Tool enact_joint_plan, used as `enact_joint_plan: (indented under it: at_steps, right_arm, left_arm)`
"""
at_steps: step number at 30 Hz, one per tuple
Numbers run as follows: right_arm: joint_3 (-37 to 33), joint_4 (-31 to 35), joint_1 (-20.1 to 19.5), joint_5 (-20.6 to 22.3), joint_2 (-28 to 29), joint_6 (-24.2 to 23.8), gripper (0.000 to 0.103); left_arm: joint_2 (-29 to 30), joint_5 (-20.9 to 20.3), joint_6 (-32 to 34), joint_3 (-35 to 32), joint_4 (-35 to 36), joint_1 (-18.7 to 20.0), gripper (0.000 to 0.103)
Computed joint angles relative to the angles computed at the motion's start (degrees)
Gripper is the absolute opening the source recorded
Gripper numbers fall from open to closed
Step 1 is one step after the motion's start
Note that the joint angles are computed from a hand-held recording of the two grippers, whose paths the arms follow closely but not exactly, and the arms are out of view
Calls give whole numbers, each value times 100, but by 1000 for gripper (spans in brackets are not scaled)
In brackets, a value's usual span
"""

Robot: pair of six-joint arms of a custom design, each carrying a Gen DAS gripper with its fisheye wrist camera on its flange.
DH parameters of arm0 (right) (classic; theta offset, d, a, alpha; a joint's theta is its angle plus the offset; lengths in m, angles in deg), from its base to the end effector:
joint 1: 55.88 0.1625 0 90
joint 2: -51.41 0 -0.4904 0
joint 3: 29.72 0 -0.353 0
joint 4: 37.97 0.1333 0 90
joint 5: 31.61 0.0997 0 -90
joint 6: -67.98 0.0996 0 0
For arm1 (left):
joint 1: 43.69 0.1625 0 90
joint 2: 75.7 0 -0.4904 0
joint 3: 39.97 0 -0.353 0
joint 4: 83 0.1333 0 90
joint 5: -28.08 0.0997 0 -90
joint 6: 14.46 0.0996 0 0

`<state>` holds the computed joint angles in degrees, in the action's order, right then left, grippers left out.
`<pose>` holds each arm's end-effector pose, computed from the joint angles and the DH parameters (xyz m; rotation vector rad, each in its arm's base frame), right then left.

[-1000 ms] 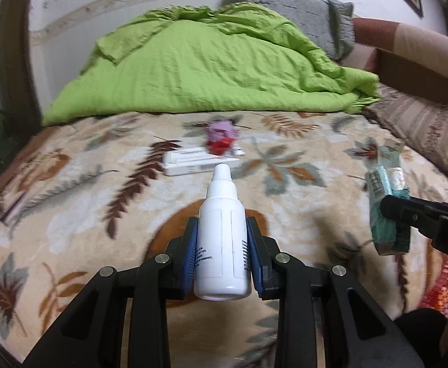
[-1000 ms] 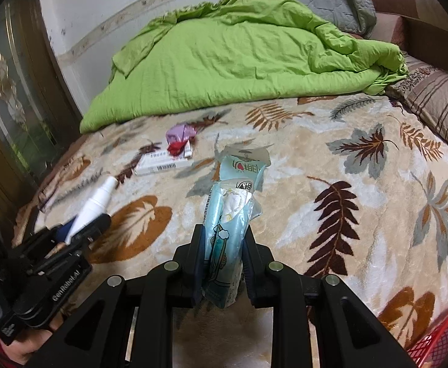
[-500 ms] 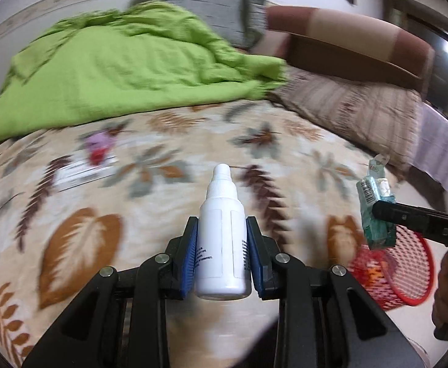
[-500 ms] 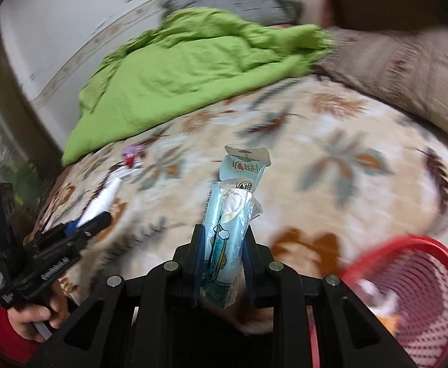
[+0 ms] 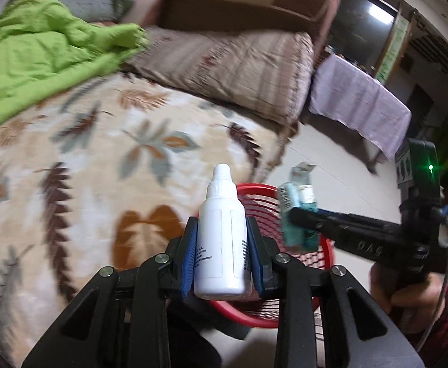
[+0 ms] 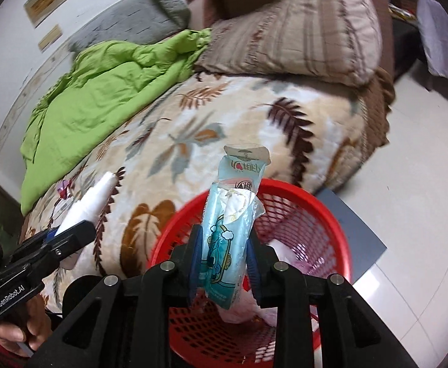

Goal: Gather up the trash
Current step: 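Carry both items over the red wastebasket and open both tools, then move both open tools back to the medicine box and pink wrapper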

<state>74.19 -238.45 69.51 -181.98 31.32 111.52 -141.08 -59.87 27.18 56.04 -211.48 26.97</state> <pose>0.3912 -0.4700 -0.0193 -0.4773 -2.2607 1.2649 -0.0763 -0.6307 0.3435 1.5564 2.6507 -0.1963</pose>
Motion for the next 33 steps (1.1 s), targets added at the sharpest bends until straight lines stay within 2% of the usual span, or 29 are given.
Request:
enact_joint_plan:
  at_steps: [3,4,5,7,11,17,22,26,33]
  right_arm:
    - [170,275,-19,-79,-80,432,45]
    - [223,279,-15,-115,-91,497,47]
    - [280,333,-11,-182,-120,610,48]
    - [349,262,-2,-221,-129,640,49]
    - [366,113,22,-237,-117,526,50]
    - [39,-257,35,-57,-9,-181,50]
    - [-611,-338,14,341,184,-1052,50]
    - [-1335,-38,-56,855,387,-1719,50]
    - [-2931,1026,-170,1574,878,-2441,50]
  left_arm:
    - [33,14,-24,151,29,-127,30]
    - [47,41,-5,177,60,-160,36]
    - [63,91,-3,200,65,-201,48]
    - [42,94,-41,292,-56,-234,56]
    - [51,82,-99,227,-37,-220,56]
    - [76,172,-292,-91,-71,-77,57]
    - [70,425,-347,-405,-321,105,57]
    - [110,580,-459,-854,-481,334,57]
    - [453,1025,-941,-2017,-731,826,57]
